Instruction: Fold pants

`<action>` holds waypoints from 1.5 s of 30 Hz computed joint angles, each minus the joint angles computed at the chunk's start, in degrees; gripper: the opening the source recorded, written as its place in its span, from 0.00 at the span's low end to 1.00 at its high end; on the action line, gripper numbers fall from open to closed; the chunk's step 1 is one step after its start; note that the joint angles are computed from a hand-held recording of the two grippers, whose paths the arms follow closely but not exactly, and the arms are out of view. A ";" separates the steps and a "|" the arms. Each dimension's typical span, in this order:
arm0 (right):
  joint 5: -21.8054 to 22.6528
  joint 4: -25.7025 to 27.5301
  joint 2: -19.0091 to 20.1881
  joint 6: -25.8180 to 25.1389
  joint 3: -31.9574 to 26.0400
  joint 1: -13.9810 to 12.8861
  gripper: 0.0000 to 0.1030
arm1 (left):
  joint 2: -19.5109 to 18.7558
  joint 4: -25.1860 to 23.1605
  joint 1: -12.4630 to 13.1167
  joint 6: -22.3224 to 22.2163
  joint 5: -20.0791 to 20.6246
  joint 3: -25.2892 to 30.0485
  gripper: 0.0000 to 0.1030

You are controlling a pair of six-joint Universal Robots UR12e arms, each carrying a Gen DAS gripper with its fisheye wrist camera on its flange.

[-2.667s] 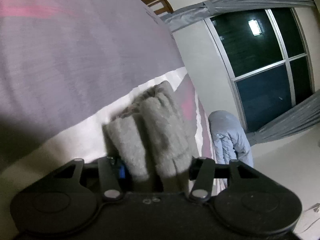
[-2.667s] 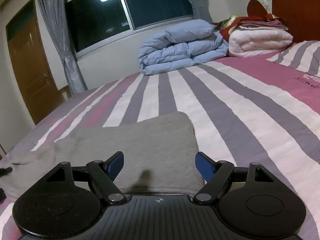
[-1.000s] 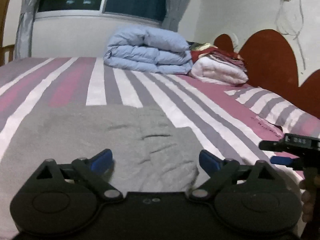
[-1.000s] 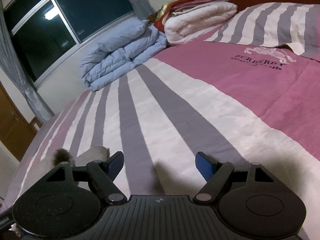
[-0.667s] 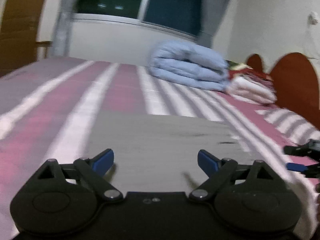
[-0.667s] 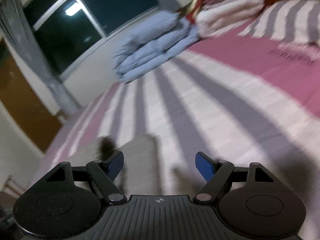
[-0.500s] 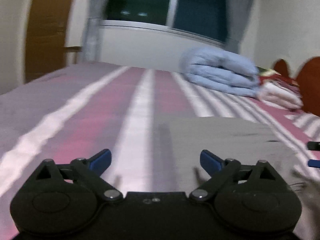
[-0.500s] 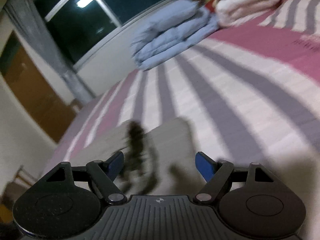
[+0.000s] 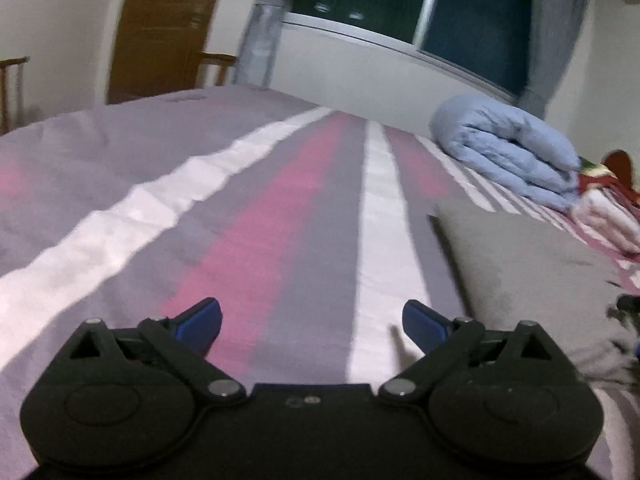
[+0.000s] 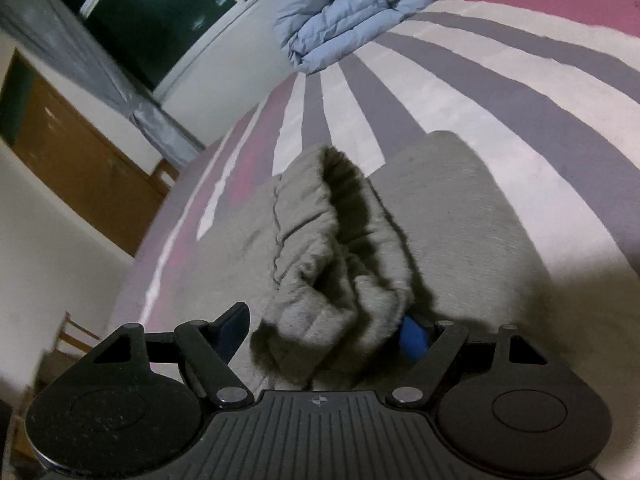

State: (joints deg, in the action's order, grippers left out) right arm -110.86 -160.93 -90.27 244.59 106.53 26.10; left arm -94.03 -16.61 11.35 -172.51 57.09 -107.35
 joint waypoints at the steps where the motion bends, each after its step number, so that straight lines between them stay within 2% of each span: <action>1: -0.03 0.34 0.44 -0.41 -0.50 0.08 0.50 | -0.09 -0.06 -0.03 -0.97 0.47 0.10 0.91; 2: 0.25 0.37 0.69 -0.55 -0.82 0.08 0.48 | -0.07 -0.51 -0.06 -1.60 0.86 0.14 0.91; 3: -0.23 0.08 0.85 -0.75 -1.02 0.26 0.42 | -0.12 -0.73 -0.07 -1.60 1.03 0.11 0.91; 6: -3.07 -5.51 0.83 -2.67 -0.47 1.46 0.32 | -0.07 -0.97 -0.18 -0.81 1.25 0.09 0.91; 8: -4.25 -8.12 0.13 -3.05 0.17 1.92 0.31 | -0.13 -1.02 -0.18 -0.88 1.27 0.09 0.91; 10: -7.16 -8.01 -0.75 -3.50 1.01 2.76 0.31 | -0.16 -1.06 -0.27 -0.94 1.60 0.12 0.92; 11: -8.22 -7.03 -1.45 -2.13 1.91 2.84 0.31 | -0.11 -1.22 -0.35 -0.73 1.81 0.13 0.92; 13: -8.46 -3.66 -3.02 4.29 4.11 2.23 0.31 | -0.06 -1.46 -0.55 -0.16 2.37 0.18 0.92; 14: -5.91 -3.12 -3.79 6.95 5.53 1.23 0.31 | -0.04 -1.52 -0.66 0.09 2.66 0.17 0.92; 15: -4.27 -4.97 -4.05 7.79 6.68 0.66 0.31 | -0.01 -1.61 -0.78 0.39 3.03 0.16 0.92; 18: -5.85 -6.20 -3.73 4.54 6.23 1.22 0.31 | 0.03 -1.71 -1.14 1.02 4.10 0.18 0.92; 22: -8.71 -12.19 -2.88 -0.18 5.50 2.10 0.31 | 0.14 -1.71 -1.73 1.73 5.91 0.19 0.92; 24: -8.75 -10.10 -3.26 0.10 5.64 1.56 0.31 | 0.14 -1.78 -1.87 2.00 6.27 0.19 0.93; 26: -5.17 -5.17 -4.29 3.69 6.47 -0.33 0.32 | 0.14 -1.91 -1.90 2.18 6.24 0.16 0.94; 27: -2.95 -5.23 -4.72 5.34 7.34 -1.21 0.32 | 0.11 -1.95 -1.88 2.22 6.23 0.18 0.94; 28: -2.98 -6.64 -4.73 5.13 7.63 -1.34 0.32 | 0.13 -1.92 -1.86 2.18 6.24 0.15 0.94; 31: -5.39 -5.09 -4.40 0.41 6.63 -0.03 0.34 | 0.10 -2.08 -1.92 2.46 6.45 0.22 0.94; 34: -6.86 -4.92 -4.08 1.55 6.66 0.52 0.35 | 0.14 -2.18 -2.05 2.87 6.96 0.25 0.94; 41: -5.44 -5.04 -4.10 1.11 6.80 -0.22 0.35 | 0.09 -2.30 -2.03 2.81 6.78 0.32 0.94; 45: -4.54 -5.57 -4.59 2.85 7.64 -0.86 0.38 | 0.10 -2.50 -1.99 2.70 6.60 0.34 0.94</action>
